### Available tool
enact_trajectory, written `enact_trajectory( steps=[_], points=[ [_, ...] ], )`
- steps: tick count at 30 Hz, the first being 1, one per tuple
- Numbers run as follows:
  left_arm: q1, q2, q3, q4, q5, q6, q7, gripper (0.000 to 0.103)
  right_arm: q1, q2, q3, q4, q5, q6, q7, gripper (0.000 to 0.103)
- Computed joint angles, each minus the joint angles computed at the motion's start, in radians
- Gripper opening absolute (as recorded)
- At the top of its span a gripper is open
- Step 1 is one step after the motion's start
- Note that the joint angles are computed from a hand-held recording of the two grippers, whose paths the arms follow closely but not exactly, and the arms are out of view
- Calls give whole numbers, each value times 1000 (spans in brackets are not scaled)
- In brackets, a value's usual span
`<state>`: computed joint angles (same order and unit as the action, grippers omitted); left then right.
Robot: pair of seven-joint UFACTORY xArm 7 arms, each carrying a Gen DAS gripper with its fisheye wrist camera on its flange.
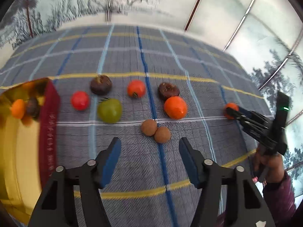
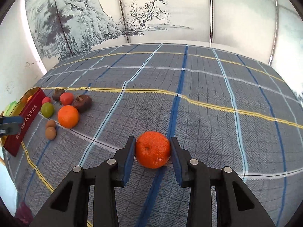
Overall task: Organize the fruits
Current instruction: 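Grasp another orange with the right gripper and lift it, then grasp the two small brown longans together with the left gripper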
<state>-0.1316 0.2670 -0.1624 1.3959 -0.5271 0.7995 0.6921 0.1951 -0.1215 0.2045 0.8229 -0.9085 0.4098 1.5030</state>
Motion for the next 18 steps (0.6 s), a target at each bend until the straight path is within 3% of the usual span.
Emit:
enact_trajectory(
  steps=[6, 10, 11, 18],
  points=[
    [-41, 68, -2, 59, 65, -18, -131, 57, -24, -9, -5, -29, -30, -84, 41, 38],
    [-63, 111, 3, 95, 146, -4, -201, 39, -29, -3, -2, -27, -37, -110, 25, 38],
    [-44, 122, -24, 99, 166, -4, -214, 38, -29, -3, -3, -29, -33, -116, 18, 38],
    [-58, 69, -28, -11, 140, -143, -167, 34, -45, -6, -5, -47, -7, -151, 18, 38]
  ],
)
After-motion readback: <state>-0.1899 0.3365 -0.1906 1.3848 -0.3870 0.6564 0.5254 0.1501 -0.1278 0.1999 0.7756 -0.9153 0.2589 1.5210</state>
